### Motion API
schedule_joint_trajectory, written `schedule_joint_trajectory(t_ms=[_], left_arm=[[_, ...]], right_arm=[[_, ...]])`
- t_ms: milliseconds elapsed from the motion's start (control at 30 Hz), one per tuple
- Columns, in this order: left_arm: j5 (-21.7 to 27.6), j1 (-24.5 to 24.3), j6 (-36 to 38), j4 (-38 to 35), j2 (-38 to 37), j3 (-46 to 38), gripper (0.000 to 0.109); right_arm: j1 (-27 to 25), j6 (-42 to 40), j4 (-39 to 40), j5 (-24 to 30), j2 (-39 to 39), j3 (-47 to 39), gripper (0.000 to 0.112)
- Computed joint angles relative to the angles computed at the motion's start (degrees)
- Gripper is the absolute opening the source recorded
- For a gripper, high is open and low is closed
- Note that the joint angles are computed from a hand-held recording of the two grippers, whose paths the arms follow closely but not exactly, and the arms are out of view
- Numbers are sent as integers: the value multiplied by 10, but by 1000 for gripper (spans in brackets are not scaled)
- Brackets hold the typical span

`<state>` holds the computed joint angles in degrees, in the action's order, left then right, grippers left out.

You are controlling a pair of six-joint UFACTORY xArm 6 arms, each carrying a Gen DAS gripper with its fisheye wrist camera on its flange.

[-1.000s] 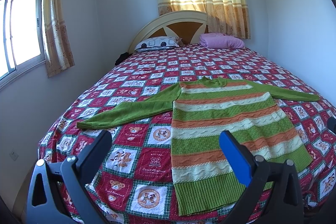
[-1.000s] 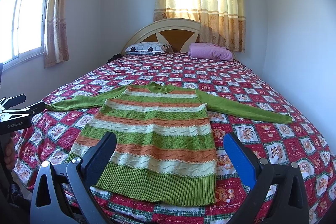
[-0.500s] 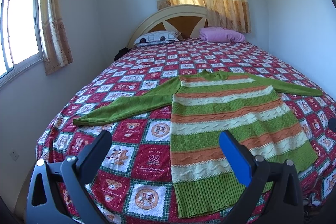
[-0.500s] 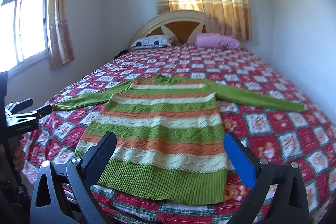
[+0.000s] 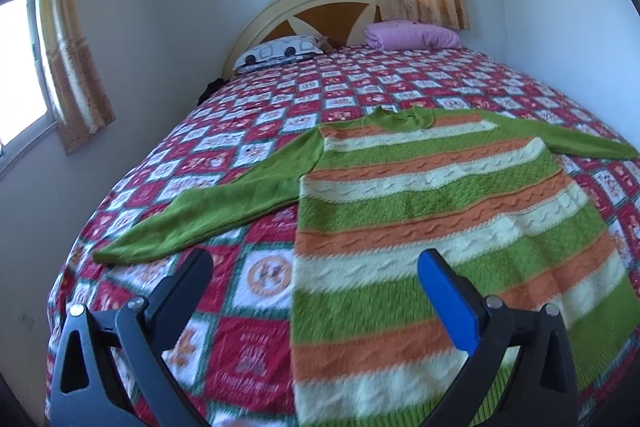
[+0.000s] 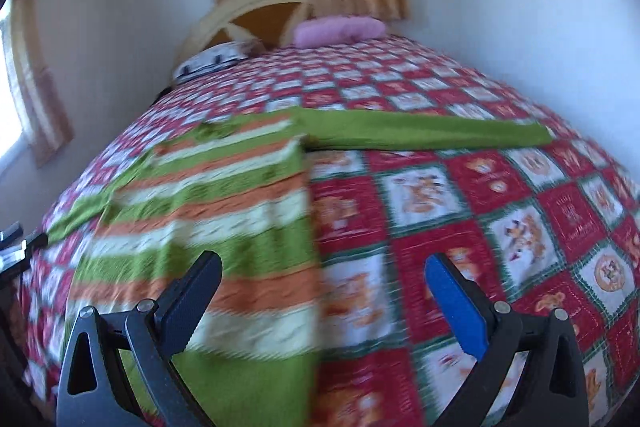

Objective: Fold small clothes
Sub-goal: 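Grasp the green sleeve cuff with the right gripper and lift it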

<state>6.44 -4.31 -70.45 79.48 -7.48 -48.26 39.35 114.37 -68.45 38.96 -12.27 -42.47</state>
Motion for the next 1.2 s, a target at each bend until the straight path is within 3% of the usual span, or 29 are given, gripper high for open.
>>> schedule_joint_trajectory(t_ms=[200, 300, 433, 533, 700, 867, 967, 1000, 1100, 1200], left_arm=[[28, -18, -22, 34, 85, -89, 103], [43, -27, -36, 55, 124, -130, 103], [57, -32, -30, 47, 167, -174, 103], [73, -35, -21, 41, 198, -208, 103], [110, -40, -27, 48, 244, -265, 103], [116, -35, 9, -11, 268, -284, 103], [116, -36, 15, -20, 270, -281, 103], [114, -36, 18, -25, 268, -279, 103], [102, -33, 30, -44, 262, -270, 103], [90, -32, 42, -57, 256, -263, 103]], right_arm=[[-133, 17, 6, -69, -55, 65, 101], [-213, 14, 21, -127, -69, 88, 92], [-316, -49, 77, -184, -71, 103, 78], [-379, -93, 121, -207, -62, 103, 76], [-450, -128, 151, -226, -17, 76, 76], [-497, -135, 138, -262, 40, 38, 69], [-516, -170, 169, -300, 75, 22, 35], [-520, -169, 166, -308, 82, 17, 18], [-520, -132, 116, -305, 85, 4, 9], [-508, -138, 106, -281, 75, -7, 8]])
